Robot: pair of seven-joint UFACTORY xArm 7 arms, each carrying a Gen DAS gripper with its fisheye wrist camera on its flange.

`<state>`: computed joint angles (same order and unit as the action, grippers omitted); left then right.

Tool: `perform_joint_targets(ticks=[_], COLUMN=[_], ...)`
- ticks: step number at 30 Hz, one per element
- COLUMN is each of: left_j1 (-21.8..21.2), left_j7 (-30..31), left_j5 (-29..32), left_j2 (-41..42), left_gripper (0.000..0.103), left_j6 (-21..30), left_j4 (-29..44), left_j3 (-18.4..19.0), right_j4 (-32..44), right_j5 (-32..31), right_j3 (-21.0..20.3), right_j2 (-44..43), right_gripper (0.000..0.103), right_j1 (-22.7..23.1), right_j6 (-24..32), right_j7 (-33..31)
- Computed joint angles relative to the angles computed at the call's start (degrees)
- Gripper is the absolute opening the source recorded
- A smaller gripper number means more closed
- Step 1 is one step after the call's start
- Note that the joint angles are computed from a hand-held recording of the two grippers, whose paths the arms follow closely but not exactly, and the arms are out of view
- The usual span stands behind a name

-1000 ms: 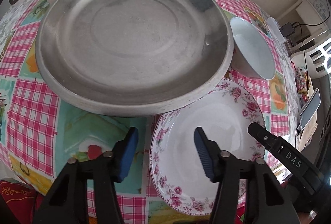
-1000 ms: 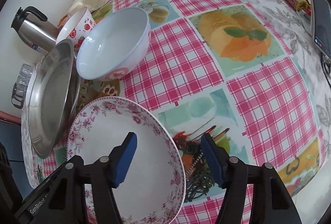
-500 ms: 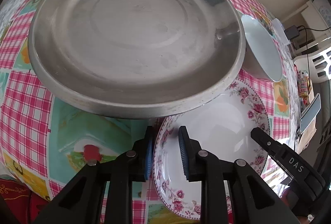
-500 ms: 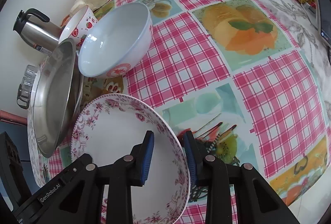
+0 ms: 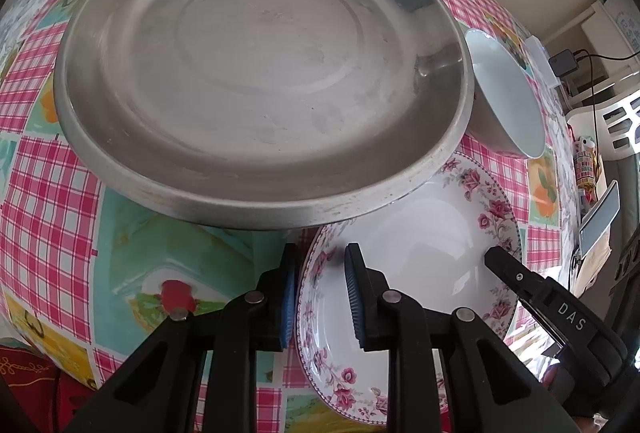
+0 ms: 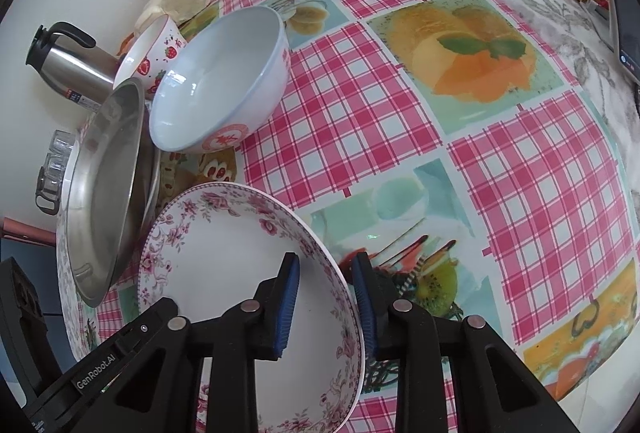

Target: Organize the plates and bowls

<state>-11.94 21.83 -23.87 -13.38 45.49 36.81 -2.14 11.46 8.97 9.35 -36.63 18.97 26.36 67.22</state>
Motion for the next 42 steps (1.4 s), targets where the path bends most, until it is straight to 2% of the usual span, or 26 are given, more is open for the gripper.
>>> perform_joint_targets(ticks=[7, 12, 21, 29, 36, 37, 42], left_j1=[-0.07, -1.05, -4.19, -6.88, -7.3, -7.23, -7.14], left_j7=[-0.26, 0.27, 3.43, 5.83, 8.2, 8.21, 9.5], left_j5=[0.42, 0.03, -1.72, -1.65, -2.05, -1.92, -3.52], left_j2=[-0.39, -0.79, -1.36, -0.9, 0.81, 0.78, 0.34], left_gripper=[0.024, 0.024, 0.023, 0.025, 0.025, 0.025, 0.024], left_j6=[-0.13, 0.25, -0.53, -4.05, -4.56, -4.57, -1.17], left_j4=[-0.21, -0.43, -1.33, -1.54, -0.1, -0.1, 0.33], left_j3=[-0.23, -0.52, -1.76, -3.14, -2.89, -2.96, -2.26], right_j4=[-0.28, -0.69, -4.36, -6.3, -4.03, -3.42, -3.12], right_j5=[-0.12, 0.45, -0.64, -2.24, -3.82, -4.02, -4.41], right_j3=[-0.37, -0.46, -0.94, -0.69, 0.44, 0.52, 0.69], right_j2=[-1.1, -1.35, -9.41, -15.87, -13.98, -12.23, -13.03], right_gripper=[0.031, 0.027, 0.026, 0.026, 0.027, 0.027, 0.027], right_j1=[-0.08, 0.0, -2.18, -3.87, -4.24, -4.51, -5.0], right_j6=[0.67, 0.3, 5.45, 10.88, 13.36, 12.39, 14.32], right_j7=[-0.4, -0.04, 1.15, 1.78, 1.83, 1.73, 2.44])
